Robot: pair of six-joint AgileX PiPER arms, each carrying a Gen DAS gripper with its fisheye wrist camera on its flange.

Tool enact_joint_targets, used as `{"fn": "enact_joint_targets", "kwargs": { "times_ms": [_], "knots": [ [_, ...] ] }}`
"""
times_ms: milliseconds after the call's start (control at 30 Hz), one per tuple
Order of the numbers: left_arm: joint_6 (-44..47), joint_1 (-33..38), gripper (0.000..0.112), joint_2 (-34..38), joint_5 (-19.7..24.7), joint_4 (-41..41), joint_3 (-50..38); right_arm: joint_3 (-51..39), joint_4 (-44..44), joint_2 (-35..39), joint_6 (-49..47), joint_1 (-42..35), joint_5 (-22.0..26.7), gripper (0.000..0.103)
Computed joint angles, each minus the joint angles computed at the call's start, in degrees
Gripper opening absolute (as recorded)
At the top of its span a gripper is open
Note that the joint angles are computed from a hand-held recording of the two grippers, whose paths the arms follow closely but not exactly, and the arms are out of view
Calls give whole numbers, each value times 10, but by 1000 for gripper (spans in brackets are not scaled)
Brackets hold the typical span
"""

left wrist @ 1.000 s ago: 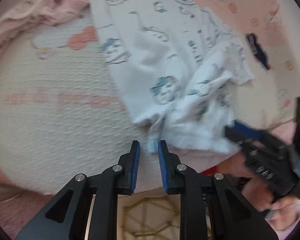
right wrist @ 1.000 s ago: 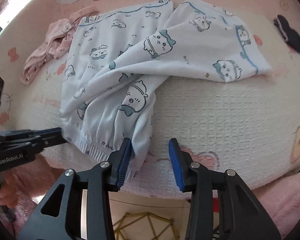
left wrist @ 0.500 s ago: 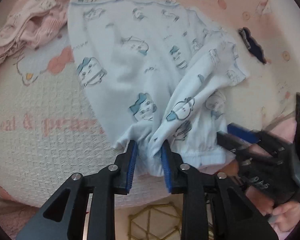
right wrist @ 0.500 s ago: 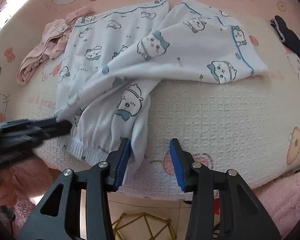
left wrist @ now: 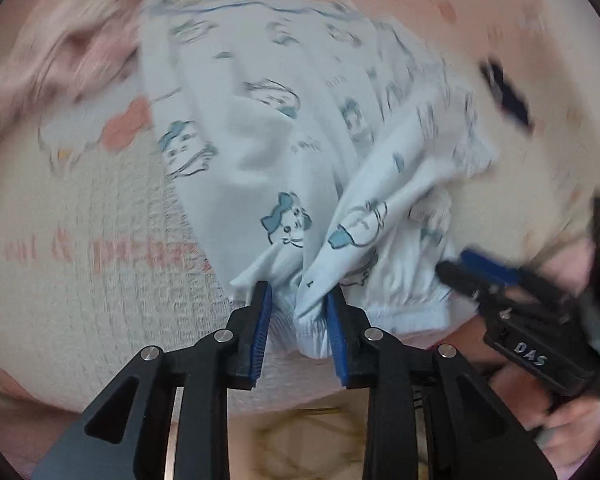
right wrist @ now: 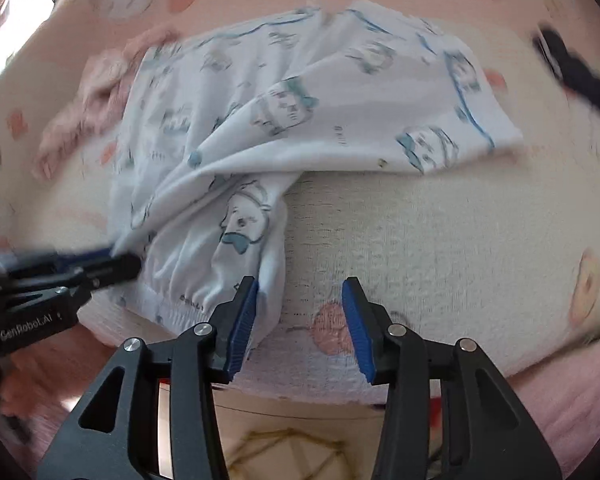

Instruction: Fold clothes

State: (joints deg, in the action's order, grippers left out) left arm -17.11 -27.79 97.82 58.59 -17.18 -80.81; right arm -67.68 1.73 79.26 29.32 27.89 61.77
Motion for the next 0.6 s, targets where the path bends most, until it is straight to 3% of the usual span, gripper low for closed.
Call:
{"fn": "enact_joint_targets", "kwargs": {
  "times_ms": [67, 200, 400, 500, 600],
  "knots": [
    [7, 15, 30, -19, -18, -15, 8, 1, 21, -10, -2, -20, -8, 44],
    [36, 40, 30, -33, -35, -76, 38, -10, -19, -6, 21, -1, -15, 44],
    [84, 26, 29, -8, -5, -113, 29, -8, -4, -1, 11, 9, -15, 44],
    [79, 3, 12, -4, -12, -86, 12, -1, 3, -15, 4, 8, -14, 44],
    [100, 19, 9, -47, -12, -97, 33, -4, 5, -20, 6, 6, -11, 44]
  ]
}}
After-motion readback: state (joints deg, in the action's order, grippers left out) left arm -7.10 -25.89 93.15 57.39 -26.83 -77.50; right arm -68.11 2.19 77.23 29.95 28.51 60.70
